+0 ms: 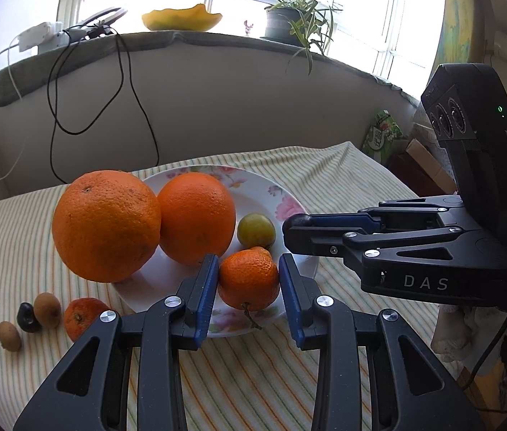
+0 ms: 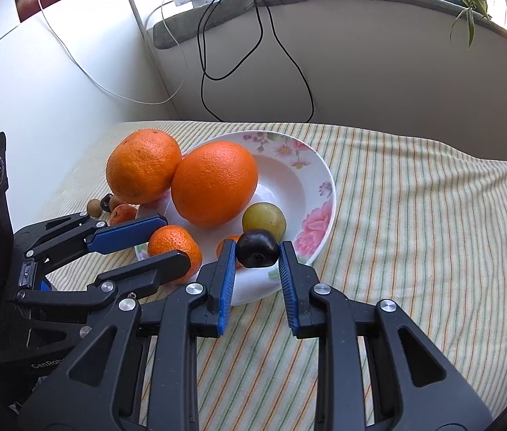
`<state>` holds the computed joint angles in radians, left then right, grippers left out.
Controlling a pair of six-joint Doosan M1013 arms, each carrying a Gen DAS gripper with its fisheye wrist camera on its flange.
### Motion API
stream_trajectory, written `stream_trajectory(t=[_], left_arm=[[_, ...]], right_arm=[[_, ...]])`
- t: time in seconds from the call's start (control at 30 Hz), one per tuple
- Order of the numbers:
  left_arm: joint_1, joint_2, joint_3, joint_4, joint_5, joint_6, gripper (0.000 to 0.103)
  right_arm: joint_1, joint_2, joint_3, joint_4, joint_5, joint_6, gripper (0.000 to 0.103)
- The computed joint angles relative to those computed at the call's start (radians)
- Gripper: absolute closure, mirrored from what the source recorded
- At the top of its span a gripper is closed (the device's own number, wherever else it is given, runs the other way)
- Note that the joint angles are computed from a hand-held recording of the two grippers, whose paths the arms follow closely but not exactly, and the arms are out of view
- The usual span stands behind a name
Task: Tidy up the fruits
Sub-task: 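Carry the plum to the plate with the right tool while the left tool carries the tangerine, then lower both fruits onto the plate and open both tools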
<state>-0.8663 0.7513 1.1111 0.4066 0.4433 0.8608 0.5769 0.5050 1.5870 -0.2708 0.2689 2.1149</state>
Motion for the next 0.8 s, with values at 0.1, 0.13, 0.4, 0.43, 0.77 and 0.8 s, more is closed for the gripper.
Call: stream_trajectory(t=[0.1,0.13,0.4,0.43,0.77,0.8], left_arm=[[0.001,0.002,-0.003,-0.006,0.002,0.006,0.07],[0.001,0.002,-0.003,-0.004,0.002,0.005,0.07],[0.001,0.004,-0.006,-0.013,0.003,0.013,0.07],[0.002,0.004,-0.004,-0.019,0.003,0.019,0.07],[0.001,-0.004,0.005,0.023,-0.001,-0.02,0.057],[0.001,-0.005,0.007,0.023,-0.002,-0.022,0.057]], right_arm=[[-0.002,0.005,-0.004,0.024,0.002,-0.02,0.078],[-0.003,0.006,-0.005,0.025,0.002,-0.022,0.078],[-0.001,0.007,-0.005,-0.018,0.001,0.02,0.078],[-0.001,0.007,-0.005,-0.021,0.002,0.024,0.078],[0.003,-0.001,0.005,-0.13,-0.012,0.134,0.049],[0.003,-0.002,0.005,-0.128,-0.012,0.135,0.049]])
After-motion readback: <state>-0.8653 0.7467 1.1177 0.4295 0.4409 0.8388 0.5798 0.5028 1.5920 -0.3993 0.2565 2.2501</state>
